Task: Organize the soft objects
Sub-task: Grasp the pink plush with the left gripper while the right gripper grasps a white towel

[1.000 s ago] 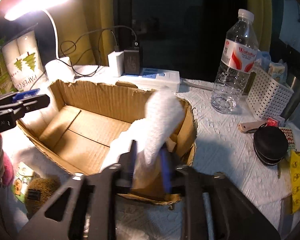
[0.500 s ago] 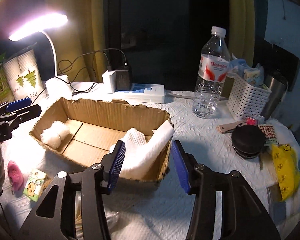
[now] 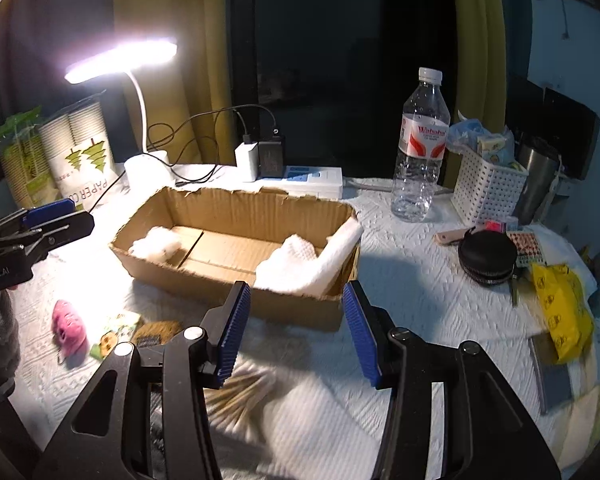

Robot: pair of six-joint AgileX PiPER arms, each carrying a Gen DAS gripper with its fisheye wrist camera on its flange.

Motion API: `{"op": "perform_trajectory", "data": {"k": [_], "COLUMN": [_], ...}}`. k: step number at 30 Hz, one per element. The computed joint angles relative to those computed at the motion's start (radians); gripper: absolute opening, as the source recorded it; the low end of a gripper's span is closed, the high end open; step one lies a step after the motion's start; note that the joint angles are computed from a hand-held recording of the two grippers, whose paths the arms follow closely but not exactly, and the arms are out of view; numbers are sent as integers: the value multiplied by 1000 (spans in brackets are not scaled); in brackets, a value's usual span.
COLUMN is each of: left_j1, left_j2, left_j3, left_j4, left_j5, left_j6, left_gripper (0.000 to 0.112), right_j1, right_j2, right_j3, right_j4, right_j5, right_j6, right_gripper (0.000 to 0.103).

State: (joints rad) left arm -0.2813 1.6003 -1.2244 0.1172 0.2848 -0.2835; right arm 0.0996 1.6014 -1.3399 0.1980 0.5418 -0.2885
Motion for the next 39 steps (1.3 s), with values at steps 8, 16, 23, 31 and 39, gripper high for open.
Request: {"op": "perform_trajectory", "data": {"k": [8, 16, 23, 31, 39], "left_j1": [-51, -95, -97, -60, -43], "left_j2": [-69, -151, -181, -129, -51], "left_j3": [108, 227, 305, 330, 303], "left_j4": [155, 394, 555, 583, 561], "left_j5": [2, 44, 116, 181, 162], "left_j6": [-187, -463, -657, -737, -705], "left_gripper": [74, 74, 74, 75, 80], "right_j1": [-18, -86, -159, -204, -174], "right_j2": [-71, -104, -77, -57, -32], "right_j3": [113, 211, 257, 301, 284], "right_j4": [52, 166, 283, 359, 295], "right_j5": [-16, -21, 20, 27, 53], "right_j6": [-49, -175, -312, -409, -360], "right_gripper": [53, 64, 72, 77, 77]}}
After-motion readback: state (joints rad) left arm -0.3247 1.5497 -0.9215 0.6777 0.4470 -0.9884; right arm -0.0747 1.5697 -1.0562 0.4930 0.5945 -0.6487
